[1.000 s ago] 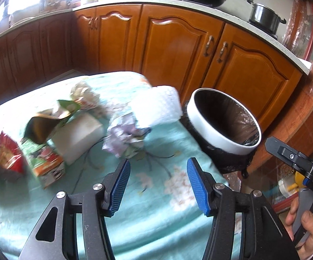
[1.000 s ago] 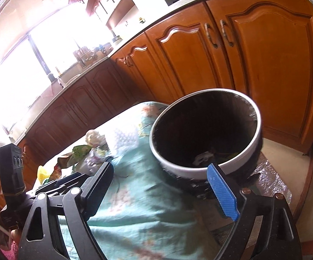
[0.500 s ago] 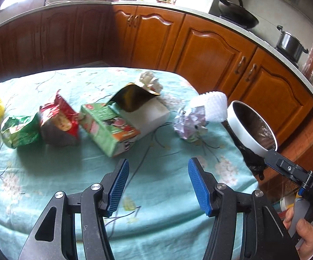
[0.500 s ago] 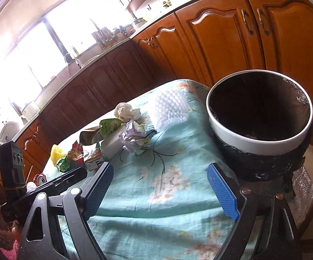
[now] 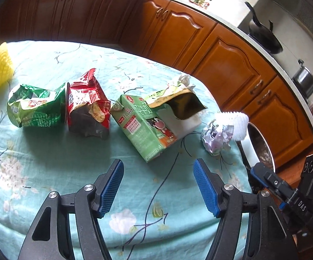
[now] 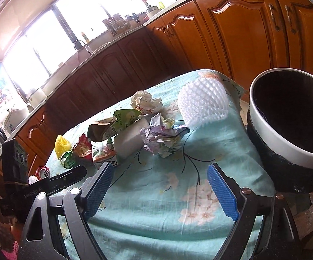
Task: Collect trash
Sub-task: 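Grasp the green milk carton with the left gripper while the right grasps crumpled paper, then carry the carton with the left gripper while the right carries the paper over the bin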
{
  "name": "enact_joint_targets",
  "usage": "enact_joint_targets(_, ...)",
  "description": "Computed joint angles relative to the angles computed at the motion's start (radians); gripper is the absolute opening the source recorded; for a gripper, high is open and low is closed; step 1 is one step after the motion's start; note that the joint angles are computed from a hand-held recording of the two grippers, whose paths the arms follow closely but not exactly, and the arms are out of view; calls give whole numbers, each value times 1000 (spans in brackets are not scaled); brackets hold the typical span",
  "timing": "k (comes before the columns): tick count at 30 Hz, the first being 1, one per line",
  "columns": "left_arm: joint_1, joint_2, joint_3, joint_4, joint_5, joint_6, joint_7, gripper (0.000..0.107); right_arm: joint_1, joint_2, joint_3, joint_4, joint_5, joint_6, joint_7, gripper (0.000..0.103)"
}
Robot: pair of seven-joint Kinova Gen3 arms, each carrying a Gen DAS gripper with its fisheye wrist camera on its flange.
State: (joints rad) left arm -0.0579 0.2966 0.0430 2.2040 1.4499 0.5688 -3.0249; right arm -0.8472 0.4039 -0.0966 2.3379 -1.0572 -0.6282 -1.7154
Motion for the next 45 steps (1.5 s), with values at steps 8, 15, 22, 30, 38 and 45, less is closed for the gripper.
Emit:
enact_joint_targets(8,-36,84,21,-107,-100,33,189,71,82,50,19,-47,152,56,-72,90)
enact_joint_targets(15,-58,145,67,-173,-138,14,260,71,133,87,38,-73,284,84,-161,90)
enact_joint_targets(22,-42,172,124,-193,-160,-70,259,52,135,117,70,-95,334,108,-206,69)
enact_joint_targets(30,-48,125,136,-143,-103,-90,123,39,38,95,122,-81,213,112,-129,25)
enact_joint_targets(38,-28,5,79,-26,-25,-78,-52,31,-11,49,76,-26,113,49,-82,23)
enact_joint_targets(45,22,-75,24,47,-8,-29,-142,31,-57,10,24,21,7,-9,-49,20)
